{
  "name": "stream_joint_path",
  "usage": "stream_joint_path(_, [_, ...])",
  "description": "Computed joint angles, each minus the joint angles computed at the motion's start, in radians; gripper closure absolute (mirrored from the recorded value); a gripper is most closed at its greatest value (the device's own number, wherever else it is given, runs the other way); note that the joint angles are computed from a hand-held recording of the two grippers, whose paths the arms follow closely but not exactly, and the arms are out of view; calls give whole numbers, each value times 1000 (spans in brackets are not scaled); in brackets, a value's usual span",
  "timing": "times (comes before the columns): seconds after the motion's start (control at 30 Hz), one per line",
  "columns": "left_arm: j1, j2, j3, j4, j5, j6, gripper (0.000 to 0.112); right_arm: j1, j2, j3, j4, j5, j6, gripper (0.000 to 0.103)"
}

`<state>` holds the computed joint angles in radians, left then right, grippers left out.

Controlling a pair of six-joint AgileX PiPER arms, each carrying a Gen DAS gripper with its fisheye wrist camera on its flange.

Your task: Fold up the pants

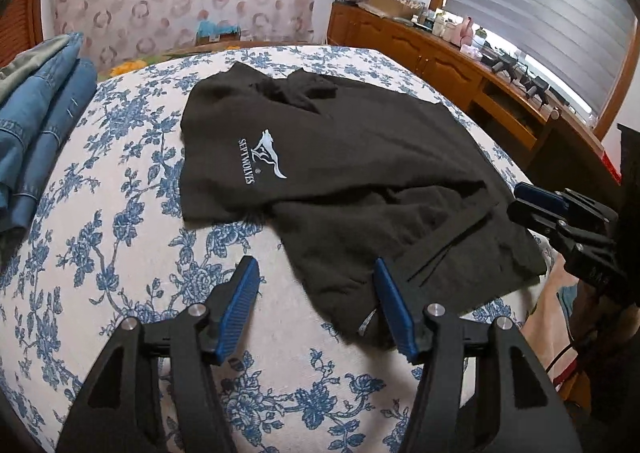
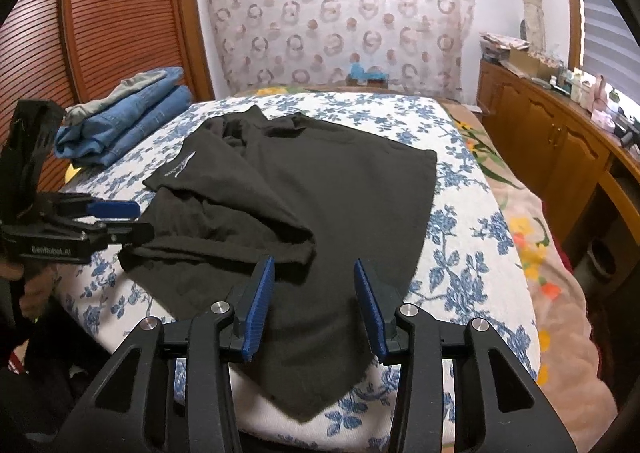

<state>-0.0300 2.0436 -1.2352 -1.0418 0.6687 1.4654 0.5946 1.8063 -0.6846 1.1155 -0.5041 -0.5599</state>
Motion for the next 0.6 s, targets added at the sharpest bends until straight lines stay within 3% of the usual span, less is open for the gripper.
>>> stream_joint_path(0.5, [31, 3, 25, -104, 26, 95, 52, -132, 79, -133, -124, 197, 8, 75])
stream_joint_path(0.6, [41, 4, 30, -126, 38, 99, 52, -140, 89, -149, -99, 221, -29, 86])
